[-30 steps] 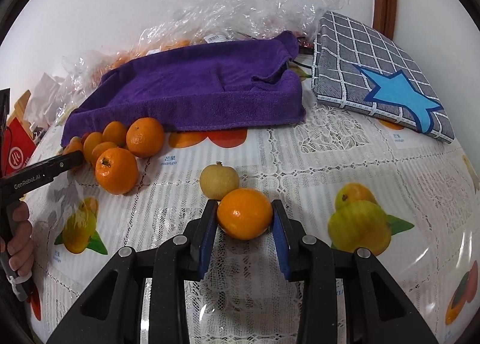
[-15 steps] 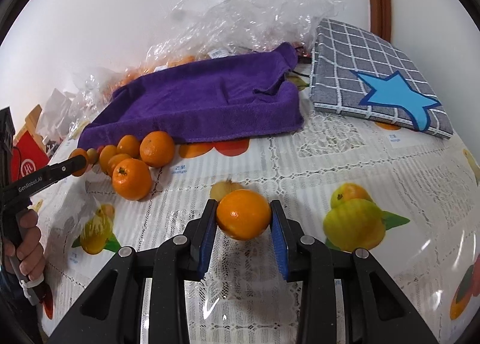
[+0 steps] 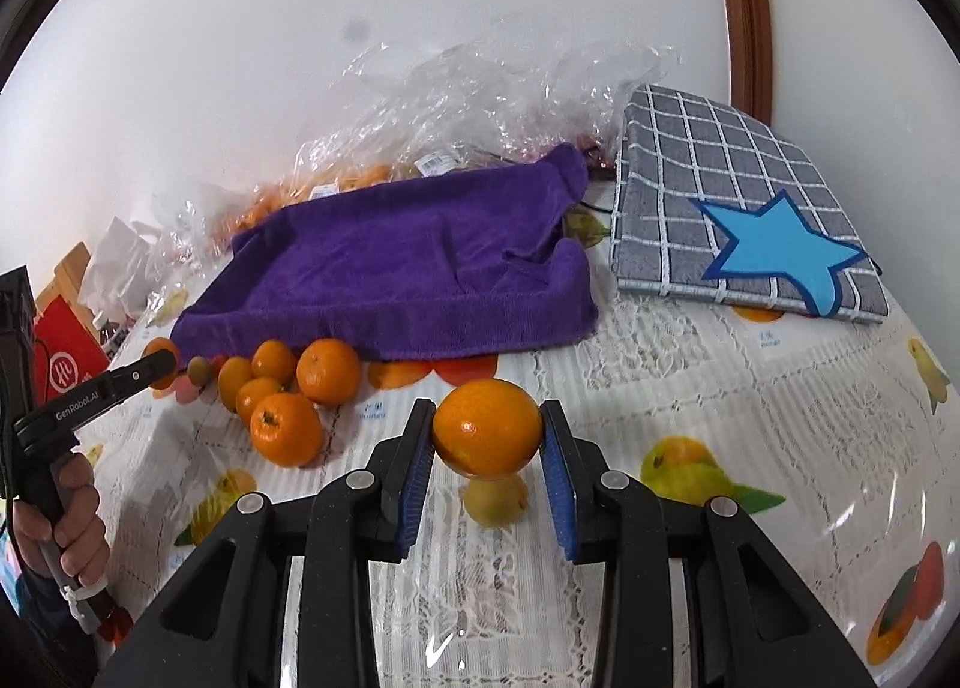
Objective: Organize fruits
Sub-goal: 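Carry both oranges over the purple towel and open both grippers onto it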
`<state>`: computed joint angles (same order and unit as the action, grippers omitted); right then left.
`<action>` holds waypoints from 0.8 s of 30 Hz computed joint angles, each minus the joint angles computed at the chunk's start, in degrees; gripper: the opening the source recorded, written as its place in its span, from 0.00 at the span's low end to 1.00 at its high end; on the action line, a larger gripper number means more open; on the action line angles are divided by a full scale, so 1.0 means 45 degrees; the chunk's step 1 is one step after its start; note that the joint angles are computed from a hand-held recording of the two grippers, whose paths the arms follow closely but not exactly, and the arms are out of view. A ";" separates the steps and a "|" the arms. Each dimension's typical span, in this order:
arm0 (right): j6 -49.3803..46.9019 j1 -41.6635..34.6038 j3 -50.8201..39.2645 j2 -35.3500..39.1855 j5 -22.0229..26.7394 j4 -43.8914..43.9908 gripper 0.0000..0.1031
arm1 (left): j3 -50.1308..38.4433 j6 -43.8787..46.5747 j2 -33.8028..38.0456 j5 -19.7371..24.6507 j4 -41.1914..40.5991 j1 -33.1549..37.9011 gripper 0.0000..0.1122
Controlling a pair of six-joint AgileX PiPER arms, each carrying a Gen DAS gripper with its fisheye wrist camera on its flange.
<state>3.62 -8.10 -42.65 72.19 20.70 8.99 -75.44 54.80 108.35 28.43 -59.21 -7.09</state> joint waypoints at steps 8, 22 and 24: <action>0.0145 -0.0077 -0.1748 0.0967 0.0047 -0.0383 0.34 | -0.2087 -0.3393 0.0382 0.0179 0.3092 -0.0548 0.35; -0.1078 -0.0130 -0.6176 0.4808 0.0492 0.0781 0.34 | -1.0081 -0.9346 0.4476 0.2662 0.8705 -0.1910 0.35; -0.1154 -0.0189 -0.6808 0.5507 0.0763 0.0981 0.34 | -1.1736 -0.9852 0.5471 0.3550 0.8992 -0.1987 0.35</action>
<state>-1.58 -8.95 -73.28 96.97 24.13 13.41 -128.25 10.47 132.97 44.40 -18.75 -16.03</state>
